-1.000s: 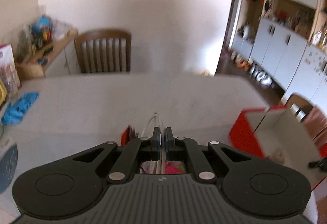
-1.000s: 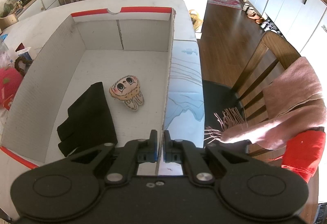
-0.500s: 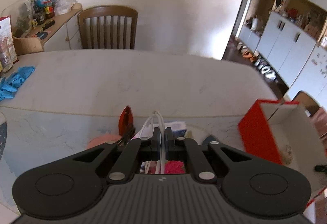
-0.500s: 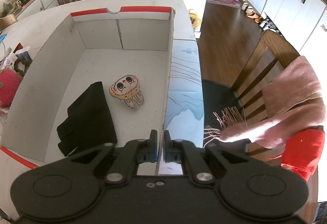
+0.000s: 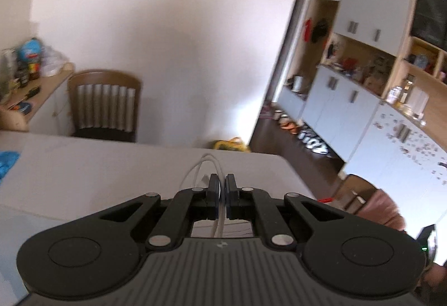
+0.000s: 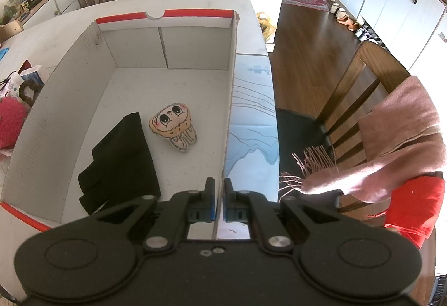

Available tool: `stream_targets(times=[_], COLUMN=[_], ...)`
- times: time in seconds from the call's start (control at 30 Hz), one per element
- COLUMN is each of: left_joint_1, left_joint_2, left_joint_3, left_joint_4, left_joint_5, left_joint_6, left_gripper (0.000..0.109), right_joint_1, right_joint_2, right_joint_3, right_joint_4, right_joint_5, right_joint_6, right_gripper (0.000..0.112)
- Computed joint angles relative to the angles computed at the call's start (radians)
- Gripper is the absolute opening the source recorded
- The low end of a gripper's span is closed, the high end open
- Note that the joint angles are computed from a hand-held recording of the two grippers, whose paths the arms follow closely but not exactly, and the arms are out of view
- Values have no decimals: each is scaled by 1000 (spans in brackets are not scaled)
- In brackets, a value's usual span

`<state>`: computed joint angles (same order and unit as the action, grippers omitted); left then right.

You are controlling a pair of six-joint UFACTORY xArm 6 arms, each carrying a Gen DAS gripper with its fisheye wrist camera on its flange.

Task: Organize objects
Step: 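Lift the white cable with the left gripper and carry it over the box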

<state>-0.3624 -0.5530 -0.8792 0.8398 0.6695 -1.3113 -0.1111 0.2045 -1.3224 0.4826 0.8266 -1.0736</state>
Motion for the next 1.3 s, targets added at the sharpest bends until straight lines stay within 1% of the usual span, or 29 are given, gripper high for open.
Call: stream_targets(times=[0.1, 0.23, 0.33, 0.43, 0.57, 0.77, 0.83, 0.9, 0.97, 1.17, 1.3], left_joint_1=[-17, -41, -56, -76, -96, -129, -132, -132, -137, -143, -144], left_joint_2=[55, 175, 278, 397, 543, 730, 771, 807, 854, 959, 973], left_joint_3=[-43, -122, -182, -265, -377, -535, -565, -591, -633, -720, -713], left_joint_4=[-24, -78, -128, -181, -262, -347, -348, -389, -394, -456, -490], left_joint_5=[-46, -117, -183, -229, -253, -203, -184, -172, -142, -73, -68], left_joint_6=[45, 120, 163, 215, 310, 417, 434, 459, 481, 538, 563], left_gripper=[3, 3, 3, 3, 3, 3, 3, 3, 3, 3, 3], right_joint_1=[0, 1, 0, 0, 0, 2, 2, 2, 1, 1, 0], right_joint_2=[1, 1, 2, 2, 5, 8, 9, 9, 10, 10, 11], right_joint_3=[0, 3, 3, 2, 0, -5, -6, -8, -11, -13, -15], right_joint_4=[2, 9, 12, 13, 13, 5, 4, 3, 2, -1, 1], right_joint_5=[0, -3, -3, -3, -3, -3, -2, 0, 5, 7, 13], right_joint_6=[-3, -11, -16, -21, -25, -23, -21, -22, -22, -27, -27], right_gripper=[4, 4, 4, 4, 4, 4, 4, 4, 4, 4, 4])
